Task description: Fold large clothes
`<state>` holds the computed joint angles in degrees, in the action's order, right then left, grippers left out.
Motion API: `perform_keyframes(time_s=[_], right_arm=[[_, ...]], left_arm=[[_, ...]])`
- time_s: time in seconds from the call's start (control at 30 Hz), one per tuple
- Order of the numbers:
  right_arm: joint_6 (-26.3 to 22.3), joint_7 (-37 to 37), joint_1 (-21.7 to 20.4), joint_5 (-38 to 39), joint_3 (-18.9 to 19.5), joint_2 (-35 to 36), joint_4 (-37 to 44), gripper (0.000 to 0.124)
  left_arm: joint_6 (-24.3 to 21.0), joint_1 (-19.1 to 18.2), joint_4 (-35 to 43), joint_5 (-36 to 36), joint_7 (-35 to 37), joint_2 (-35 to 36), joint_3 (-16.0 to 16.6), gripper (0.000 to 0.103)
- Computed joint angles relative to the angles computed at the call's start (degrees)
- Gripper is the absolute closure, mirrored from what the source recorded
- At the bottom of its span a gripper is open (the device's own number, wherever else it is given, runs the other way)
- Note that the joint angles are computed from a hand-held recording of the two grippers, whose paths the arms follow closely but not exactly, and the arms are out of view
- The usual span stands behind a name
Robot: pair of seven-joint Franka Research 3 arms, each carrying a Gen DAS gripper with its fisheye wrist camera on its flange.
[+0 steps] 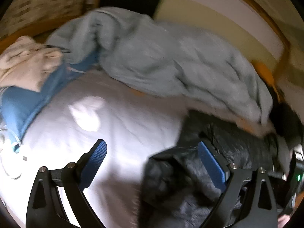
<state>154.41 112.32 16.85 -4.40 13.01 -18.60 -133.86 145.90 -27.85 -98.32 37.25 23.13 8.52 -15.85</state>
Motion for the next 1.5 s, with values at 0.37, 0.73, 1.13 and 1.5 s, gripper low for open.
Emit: perform_keyframes(time_s=[0.37,0.73,1.13,1.5], right_arm=[[-2.5,14.4,-10.9,-9.7,8.6,-15.9,-13.2,0.053],[5.3,19.1,-13.5,-12.6,10.2,-3.6,3.1,0.038],[-22.6,18.6,-3.8,-15.1,5.5,24.2,32.7,0.039],[-1.2,41.9,-4.4,-41.7,-0.6,7.0,16.1,0.120]], left_arm=[[-3.3,-2.7,5.8,-7.8,10.3,6.6,-0.8,0.007],[-15.6,-8.0,12.1,-4.9,11.2,12.3,0.6,0.007],[-15.1,-7.6,11.7,-5.0,11.9,12.0,0.4,0.007],[-11.1,-7.4,8.5,-3.5,9.4,8.4,1.1,0.007]])
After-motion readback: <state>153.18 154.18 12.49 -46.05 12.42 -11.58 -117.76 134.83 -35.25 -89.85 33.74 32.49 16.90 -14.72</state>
